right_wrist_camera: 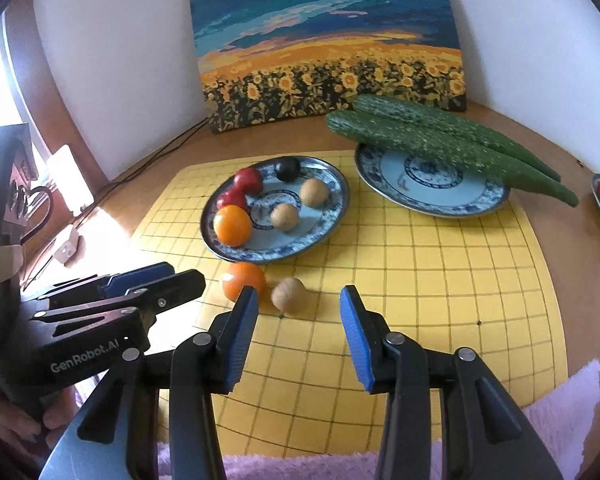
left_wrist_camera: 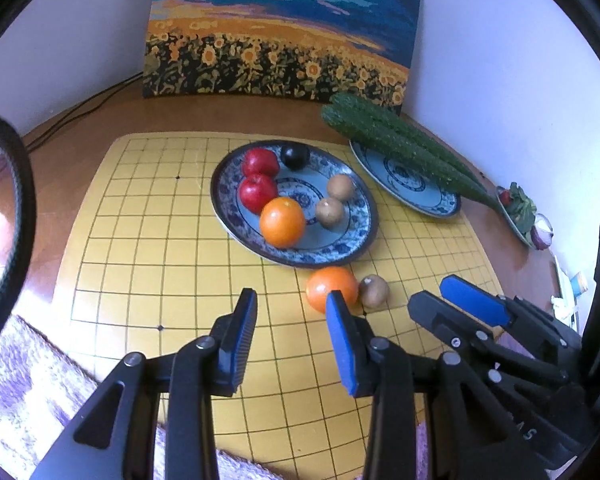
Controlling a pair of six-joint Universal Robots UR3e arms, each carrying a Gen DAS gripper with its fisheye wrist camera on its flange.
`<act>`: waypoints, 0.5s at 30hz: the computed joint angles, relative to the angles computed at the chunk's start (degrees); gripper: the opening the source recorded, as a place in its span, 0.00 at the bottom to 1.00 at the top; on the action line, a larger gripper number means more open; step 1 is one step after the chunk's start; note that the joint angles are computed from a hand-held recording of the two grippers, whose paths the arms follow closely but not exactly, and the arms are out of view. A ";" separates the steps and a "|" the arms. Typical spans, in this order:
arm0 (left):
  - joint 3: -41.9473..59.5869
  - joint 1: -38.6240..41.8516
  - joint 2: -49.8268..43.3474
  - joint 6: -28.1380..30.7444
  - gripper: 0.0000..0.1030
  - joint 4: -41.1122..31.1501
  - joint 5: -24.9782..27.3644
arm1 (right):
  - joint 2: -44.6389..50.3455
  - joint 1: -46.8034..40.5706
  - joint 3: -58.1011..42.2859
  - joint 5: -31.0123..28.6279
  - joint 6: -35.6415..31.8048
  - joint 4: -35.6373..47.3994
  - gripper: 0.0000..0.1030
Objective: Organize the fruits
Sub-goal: 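Withdraw both open tools from the plate toward the remaining fruit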
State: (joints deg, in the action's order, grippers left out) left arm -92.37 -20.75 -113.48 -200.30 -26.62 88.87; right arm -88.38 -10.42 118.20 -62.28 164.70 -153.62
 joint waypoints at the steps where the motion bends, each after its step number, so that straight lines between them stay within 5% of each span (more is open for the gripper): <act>1: 0.34 -0.30 -0.26 0.05 0.36 -0.19 0.08 | -0.23 -0.46 0.59 0.07 -0.08 -0.14 0.42; 15: 8.92 -3.21 -7.11 -1.23 0.36 -3.79 1.10 | -0.65 -4.05 5.35 0.03 -1.54 -2.75 0.42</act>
State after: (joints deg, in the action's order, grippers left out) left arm -83.45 -23.97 -120.59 -201.53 -30.42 89.97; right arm -89.03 -14.46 123.55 -62.24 163.15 -156.37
